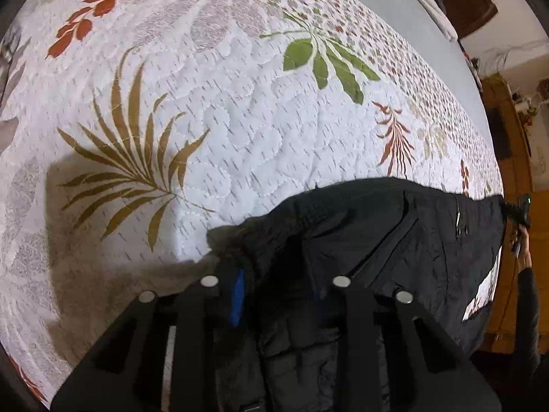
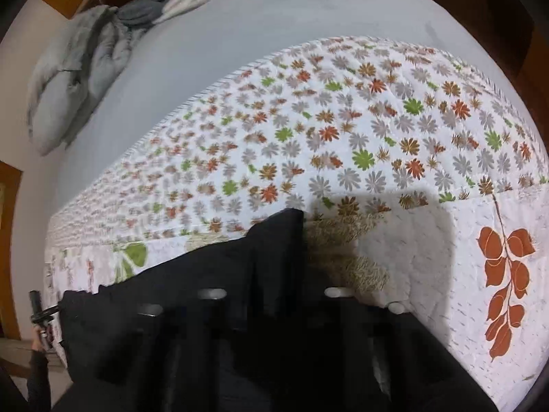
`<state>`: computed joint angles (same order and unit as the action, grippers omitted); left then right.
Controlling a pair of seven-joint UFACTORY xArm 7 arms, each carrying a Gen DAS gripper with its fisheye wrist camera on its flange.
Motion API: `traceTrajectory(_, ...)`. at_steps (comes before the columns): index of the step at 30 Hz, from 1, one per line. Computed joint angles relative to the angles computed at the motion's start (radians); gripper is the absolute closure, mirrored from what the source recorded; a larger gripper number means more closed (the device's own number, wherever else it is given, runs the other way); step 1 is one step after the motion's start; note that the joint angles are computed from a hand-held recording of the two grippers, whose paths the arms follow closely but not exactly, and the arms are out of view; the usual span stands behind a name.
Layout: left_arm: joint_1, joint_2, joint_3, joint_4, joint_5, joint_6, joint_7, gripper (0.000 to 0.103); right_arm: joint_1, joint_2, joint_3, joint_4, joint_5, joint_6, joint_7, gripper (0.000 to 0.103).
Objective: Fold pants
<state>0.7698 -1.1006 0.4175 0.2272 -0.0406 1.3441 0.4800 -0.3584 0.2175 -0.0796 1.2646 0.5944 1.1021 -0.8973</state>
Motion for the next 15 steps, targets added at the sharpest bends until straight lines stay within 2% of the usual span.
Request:
traceTrajectory(1,0.005,-0.017,-0.006,-0.005,0.0,0.0,-0.003,0.089,-0.006,-0.009,-0.002,-0.007,0.01,-0.003,-0.011,0.092)
traceTrajectory(5,0.026,-0.105,-0.005,-0.006,-0.005,0.015,-0.02,0.09,-0.036,-0.072,-0.026,-0.032,0.078,0.002,-0.061,0.094)
traceTrajectory(10,0.004,-0.202,-0.004,0.022,-0.033,0.062,-0.054,0.09,-0.054,-0.16,-0.066,-0.05,0.121,0.048,-0.099,0.094)
traceTrajectory(15,-0.03,-0.301,0.016,0.086,-0.044,0.158,-0.098,0.09,-0.079,-0.273,-0.138,-0.068,0.15,0.151,-0.157,0.094)
